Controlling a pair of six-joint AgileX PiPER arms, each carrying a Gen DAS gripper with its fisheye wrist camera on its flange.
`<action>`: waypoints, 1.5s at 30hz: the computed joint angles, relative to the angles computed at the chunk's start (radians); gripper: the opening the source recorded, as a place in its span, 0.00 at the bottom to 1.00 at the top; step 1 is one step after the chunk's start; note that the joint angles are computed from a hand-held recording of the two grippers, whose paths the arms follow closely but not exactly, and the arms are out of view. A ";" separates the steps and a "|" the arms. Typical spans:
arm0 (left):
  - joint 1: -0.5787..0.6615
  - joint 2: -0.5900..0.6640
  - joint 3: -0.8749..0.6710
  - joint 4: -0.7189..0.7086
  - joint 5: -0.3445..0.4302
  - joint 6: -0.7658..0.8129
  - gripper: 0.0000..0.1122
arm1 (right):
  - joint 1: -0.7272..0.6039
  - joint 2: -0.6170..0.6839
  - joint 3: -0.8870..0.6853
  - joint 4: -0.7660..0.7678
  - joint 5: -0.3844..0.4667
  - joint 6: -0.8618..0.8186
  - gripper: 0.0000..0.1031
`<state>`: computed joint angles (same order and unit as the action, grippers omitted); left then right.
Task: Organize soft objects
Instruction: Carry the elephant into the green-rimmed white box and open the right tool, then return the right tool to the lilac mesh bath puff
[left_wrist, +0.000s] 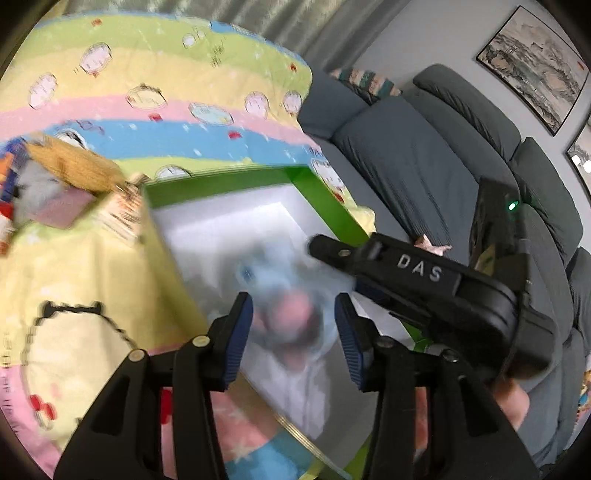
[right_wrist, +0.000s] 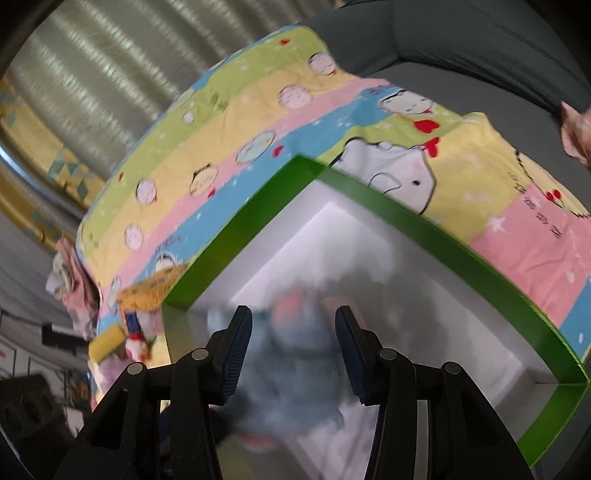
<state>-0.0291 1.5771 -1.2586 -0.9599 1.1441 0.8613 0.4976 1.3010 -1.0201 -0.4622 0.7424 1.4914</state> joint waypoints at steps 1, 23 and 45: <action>0.019 -0.006 0.002 -0.009 0.002 0.018 0.55 | 0.007 -0.009 0.004 -0.023 0.008 0.035 0.50; 0.545 0.173 -0.102 0.083 -0.191 0.054 0.75 | 0.294 0.455 -0.495 -0.439 0.186 0.098 0.77; 0.550 0.319 -0.281 0.205 -0.191 -0.165 0.75 | 0.205 0.548 -0.669 -0.052 -0.063 -0.290 0.94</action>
